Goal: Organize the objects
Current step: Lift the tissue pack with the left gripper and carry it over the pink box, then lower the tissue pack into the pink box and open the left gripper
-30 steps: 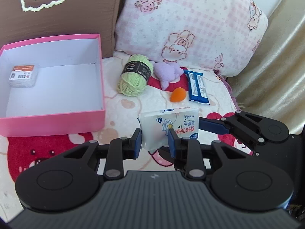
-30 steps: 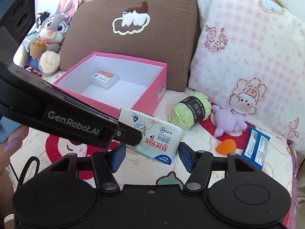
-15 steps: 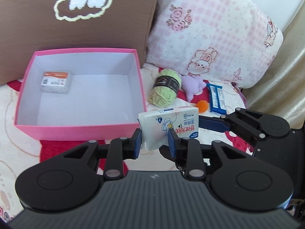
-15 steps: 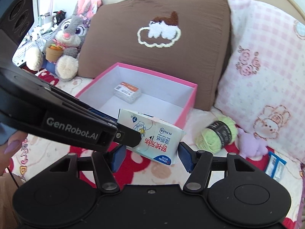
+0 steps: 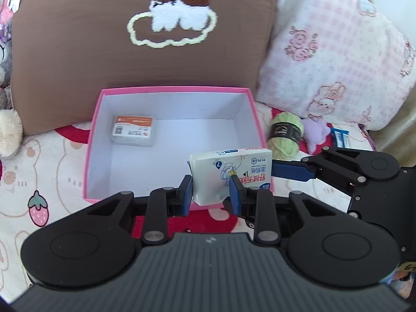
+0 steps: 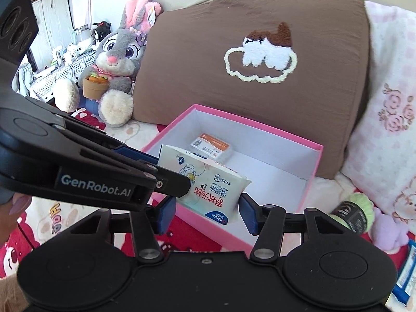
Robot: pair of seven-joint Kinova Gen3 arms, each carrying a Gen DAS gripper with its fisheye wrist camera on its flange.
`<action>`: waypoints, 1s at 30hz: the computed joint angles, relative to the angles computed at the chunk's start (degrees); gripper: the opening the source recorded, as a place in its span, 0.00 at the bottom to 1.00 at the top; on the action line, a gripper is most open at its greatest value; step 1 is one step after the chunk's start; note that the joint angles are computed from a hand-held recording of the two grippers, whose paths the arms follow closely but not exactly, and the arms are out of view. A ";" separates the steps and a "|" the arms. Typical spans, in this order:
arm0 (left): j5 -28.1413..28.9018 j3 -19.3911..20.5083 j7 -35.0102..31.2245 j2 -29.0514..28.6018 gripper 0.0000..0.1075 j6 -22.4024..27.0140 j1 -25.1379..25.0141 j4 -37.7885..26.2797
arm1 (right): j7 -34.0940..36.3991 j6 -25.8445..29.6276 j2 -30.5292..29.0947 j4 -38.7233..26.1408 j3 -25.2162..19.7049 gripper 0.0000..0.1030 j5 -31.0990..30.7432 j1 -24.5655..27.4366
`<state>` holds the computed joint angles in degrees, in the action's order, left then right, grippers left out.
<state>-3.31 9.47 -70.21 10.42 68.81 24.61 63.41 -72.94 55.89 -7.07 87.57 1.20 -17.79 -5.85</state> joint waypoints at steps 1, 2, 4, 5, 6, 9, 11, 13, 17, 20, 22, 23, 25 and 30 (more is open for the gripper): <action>-0.14 -0.19 -0.22 0.53 0.27 0.47 -0.27 -0.68 | -0.09 0.47 1.19 -1.09 0.17 0.56 -0.67 -0.09; -0.18 -0.45 -0.32 1.14 0.27 0.99 -0.61 -1.42 | -0.24 0.90 2.34 -2.12 0.25 0.56 -1.30 -0.05; 0.27 -0.91 -0.77 2.68 0.27 2.33 -1.42 -3.22 | -0.62 1.96 4.86 -4.43 0.10 0.56 -2.26 0.25; 0.86 -1.16 -0.97 3.70 0.27 3.21 -2.01 -4.32 | -1.07 2.61 6.12 -5.63 -0.14 0.55 -2.50 0.46; 1.67 -1.37 -1.33 4.72 0.27 4.02 -2.71 -5.34 | -1.51 3.43 7.46 -6.91 -0.38 0.55 -2.66 0.70; 3.07 -2.10 -1.75 7.36 0.27 5.43 -4.09 -7.26 | -2.85 6.16 11.71 -10.67 -1.17 0.53 -3.51 1.69; 3.72 -2.57 -1.81 9.07 0.27 6.09 -4.82 -8.18 | -3.67 8.36 14.83 -13.37 -1.76 0.52 -4.36 2.53; 4.42 -2.96 -1.76 10.80 0.27 6.67 -5.54 -9.05 | -4.65 10.21 17.76 -15.93 -2.56 0.52 -4.17 2.90; 6.29 -3.60 -0.84 13.77 0.27 6.69 -7.31 -9.73 | -6.40 11.92 22.62 -19.56 -3.94 0.51 -3.04 3.01; 6.54 -4.07 0.04 16.43 0.27 7.78 -7.86 -11.48 | -7.03 13.70 26.36 -22.51 -4.82 0.51 -3.24 3.61; 5.93 -4.51 0.95 18.38 0.27 9.54 -7.58 -13.47 | -7.23 16.28 29.46 -25.45 -5.47 0.51 -4.20 4.56; 5.51 -4.78 1.57 19.33 0.26 10.46 -7.33 -14.51 | -7.21 17.67 31.02 -27.04 -5.84 0.51 -4.64 4.98; 4.67 -5.25 2.70 21.25 0.26 12.63 -6.85 -17.04 | -6.76 20.00 33.77 -29.91 -6.54 0.51 -5.11 5.62; 2.18 -6.43 4.65 25.67 0.25 17.32 -5.22 -23.60 | -6.03 23.35 38.58 -34.88 -7.68 0.50 -5.79 6.45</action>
